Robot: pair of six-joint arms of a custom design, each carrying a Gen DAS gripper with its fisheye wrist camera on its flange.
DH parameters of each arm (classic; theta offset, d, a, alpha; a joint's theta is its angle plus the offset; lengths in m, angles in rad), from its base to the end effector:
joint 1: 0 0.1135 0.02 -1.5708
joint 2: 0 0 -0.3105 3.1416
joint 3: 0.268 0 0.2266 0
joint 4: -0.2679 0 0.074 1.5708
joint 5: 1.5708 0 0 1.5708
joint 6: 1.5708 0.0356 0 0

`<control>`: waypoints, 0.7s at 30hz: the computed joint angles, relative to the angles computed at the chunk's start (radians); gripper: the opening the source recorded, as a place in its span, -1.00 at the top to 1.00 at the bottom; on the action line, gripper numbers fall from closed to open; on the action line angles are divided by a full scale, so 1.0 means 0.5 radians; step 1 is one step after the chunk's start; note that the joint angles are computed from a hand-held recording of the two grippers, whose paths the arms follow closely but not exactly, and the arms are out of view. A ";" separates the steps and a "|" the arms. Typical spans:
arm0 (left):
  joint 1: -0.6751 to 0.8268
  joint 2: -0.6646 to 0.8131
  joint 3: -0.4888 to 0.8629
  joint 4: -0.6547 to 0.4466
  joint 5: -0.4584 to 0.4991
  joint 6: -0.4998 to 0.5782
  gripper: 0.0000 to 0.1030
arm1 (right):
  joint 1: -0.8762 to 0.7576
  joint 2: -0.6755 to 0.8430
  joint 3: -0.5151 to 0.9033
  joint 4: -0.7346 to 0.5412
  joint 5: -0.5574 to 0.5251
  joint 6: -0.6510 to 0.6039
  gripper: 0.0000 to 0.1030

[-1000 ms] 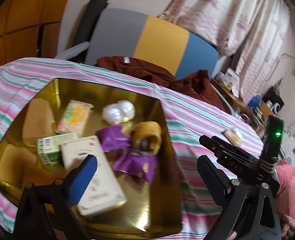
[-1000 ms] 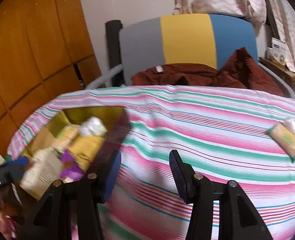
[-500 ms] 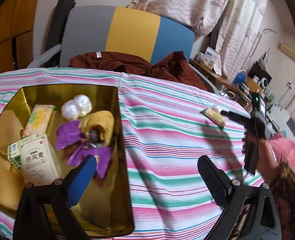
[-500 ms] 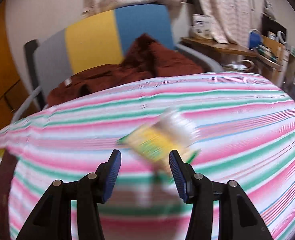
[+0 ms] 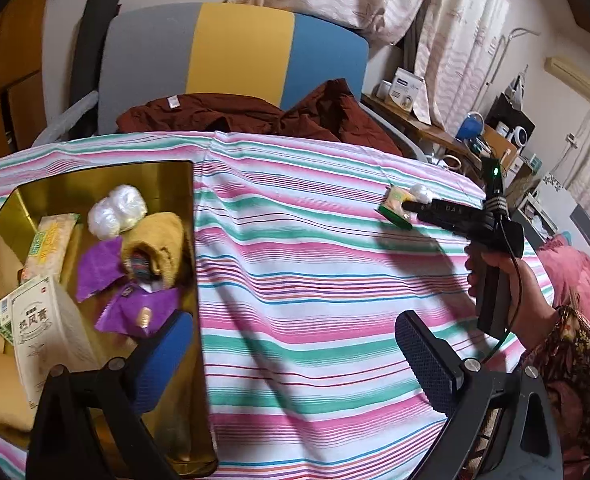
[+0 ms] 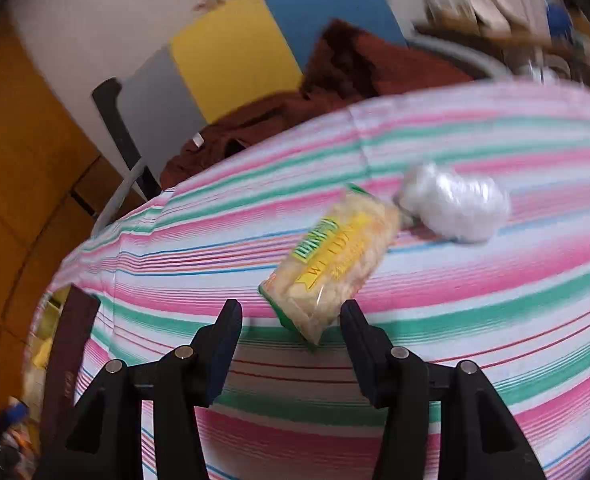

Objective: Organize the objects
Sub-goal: 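Move the right tool to the second white plastic bag and grasp it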

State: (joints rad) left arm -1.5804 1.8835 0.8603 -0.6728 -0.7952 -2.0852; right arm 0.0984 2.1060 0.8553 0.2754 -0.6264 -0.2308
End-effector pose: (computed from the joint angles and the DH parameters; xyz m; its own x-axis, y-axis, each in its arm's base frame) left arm 0.0228 -0.2684 0.1555 -0.6135 -0.4047 -0.6781 -0.3357 0.9109 -0.2399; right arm 0.3580 0.0563 0.1069 -0.7089 -0.2562 -0.6571 -0.5845 0.7348 0.3441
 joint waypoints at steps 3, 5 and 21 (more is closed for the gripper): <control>0.011 0.028 0.036 0.000 0.003 0.057 -0.97 | -0.019 -0.067 -0.091 0.417 0.272 0.124 -0.02; 0.017 0.032 0.034 0.029 0.009 0.077 -0.97 | -0.023 -0.014 0.058 0.330 0.411 0.114 -0.03; 0.236 0.072 0.075 0.382 0.093 0.585 -0.98 | -0.011 0.280 0.462 0.047 0.610 -0.099 0.16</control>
